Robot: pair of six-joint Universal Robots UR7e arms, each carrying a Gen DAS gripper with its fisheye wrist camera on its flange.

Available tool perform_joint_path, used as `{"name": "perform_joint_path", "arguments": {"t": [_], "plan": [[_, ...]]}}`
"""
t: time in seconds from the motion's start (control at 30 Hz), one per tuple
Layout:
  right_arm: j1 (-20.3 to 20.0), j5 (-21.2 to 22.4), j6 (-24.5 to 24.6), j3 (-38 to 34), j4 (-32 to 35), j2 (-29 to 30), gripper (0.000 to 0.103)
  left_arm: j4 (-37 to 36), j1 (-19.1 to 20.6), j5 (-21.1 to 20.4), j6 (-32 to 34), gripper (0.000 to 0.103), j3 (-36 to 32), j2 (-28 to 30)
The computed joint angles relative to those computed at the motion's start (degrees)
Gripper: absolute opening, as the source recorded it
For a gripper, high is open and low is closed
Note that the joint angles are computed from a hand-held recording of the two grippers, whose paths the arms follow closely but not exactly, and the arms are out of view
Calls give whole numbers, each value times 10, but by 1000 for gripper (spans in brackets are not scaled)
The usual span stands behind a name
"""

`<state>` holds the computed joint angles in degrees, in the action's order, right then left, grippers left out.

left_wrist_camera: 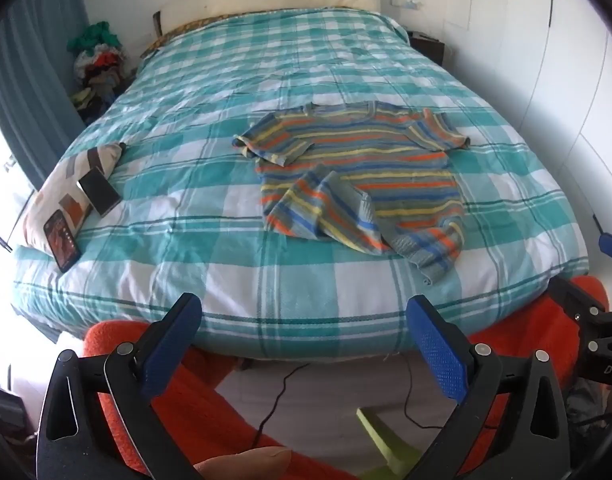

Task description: Fold small clothes

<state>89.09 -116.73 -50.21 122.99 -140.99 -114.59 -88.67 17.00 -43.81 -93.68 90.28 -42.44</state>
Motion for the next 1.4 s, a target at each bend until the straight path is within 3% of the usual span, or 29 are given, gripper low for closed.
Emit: {"name": "perform_joint_path", "arguments": {"t": [0.47, 0.5, 0.83, 1.23, 1.4], "plan": [[28, -37, 29, -11, 33, -7, 103, 39, -9, -19, 20, 102, -33, 18], [12, -27, 18, -20, 38, -5, 103, 40, -10, -18, 22, 103, -33, 18], [8, -28, 27, -19, 40, -10, 103, 52, -11, -15, 19, 103, -35, 19], [10, -39, 29, -14, 24, -6, 103, 7, -16, -3, 36, 103, -16, 6], [12, -47, 32, -14, 17, -3, 103, -2, -8, -20, 44, 103, -16, 7]]}}
